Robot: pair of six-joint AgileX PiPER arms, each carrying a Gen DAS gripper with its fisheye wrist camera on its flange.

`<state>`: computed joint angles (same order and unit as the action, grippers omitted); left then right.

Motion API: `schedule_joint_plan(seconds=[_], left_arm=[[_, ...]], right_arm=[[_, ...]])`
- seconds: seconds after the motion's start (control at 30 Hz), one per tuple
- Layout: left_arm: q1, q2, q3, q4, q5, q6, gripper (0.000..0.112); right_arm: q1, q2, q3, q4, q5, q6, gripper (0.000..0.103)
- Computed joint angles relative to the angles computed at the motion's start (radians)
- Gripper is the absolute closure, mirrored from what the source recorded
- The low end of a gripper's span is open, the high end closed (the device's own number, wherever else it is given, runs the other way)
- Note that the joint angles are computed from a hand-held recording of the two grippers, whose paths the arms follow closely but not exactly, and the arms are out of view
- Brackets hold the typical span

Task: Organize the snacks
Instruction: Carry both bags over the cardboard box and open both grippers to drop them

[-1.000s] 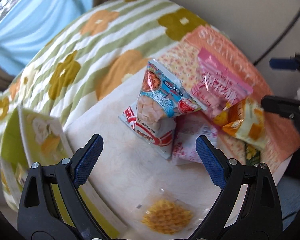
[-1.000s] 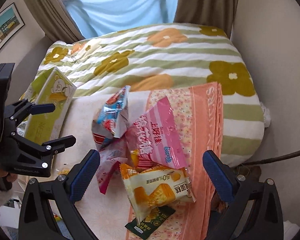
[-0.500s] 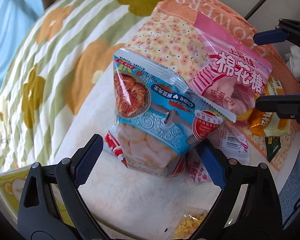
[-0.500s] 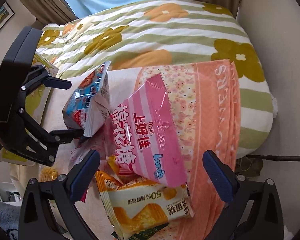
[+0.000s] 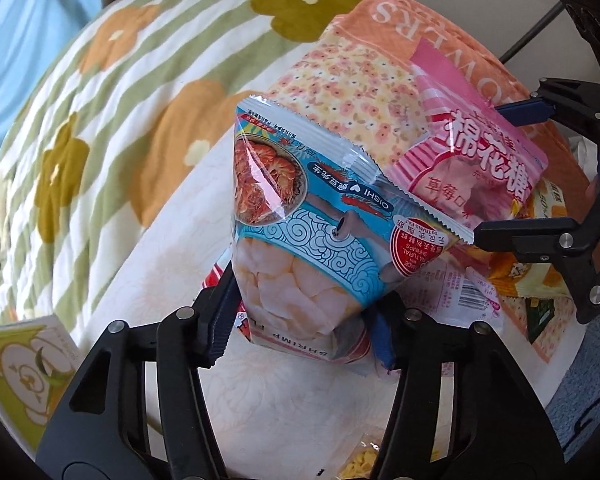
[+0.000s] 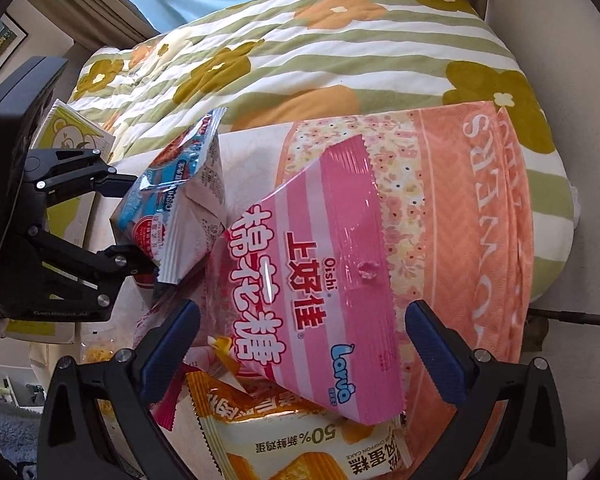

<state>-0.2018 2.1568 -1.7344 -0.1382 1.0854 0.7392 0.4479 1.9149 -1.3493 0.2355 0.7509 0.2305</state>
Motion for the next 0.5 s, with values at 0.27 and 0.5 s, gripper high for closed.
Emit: schedule_joint_plan(seconds=[0.27,0.5], left_arm=[[0.042,-0.048,0.035,0.01,-0.028,-0.12,0.062],[0.091,-0.123,0.1,-0.039,-0.045,-0.177,0.062]], right_arm=[[-0.002,0.005,-0.002,0.022,-0.03,-0.027,0.001],[-0.001,0.03,-0.018,0.066,-0.032,-0.096,0.031]])
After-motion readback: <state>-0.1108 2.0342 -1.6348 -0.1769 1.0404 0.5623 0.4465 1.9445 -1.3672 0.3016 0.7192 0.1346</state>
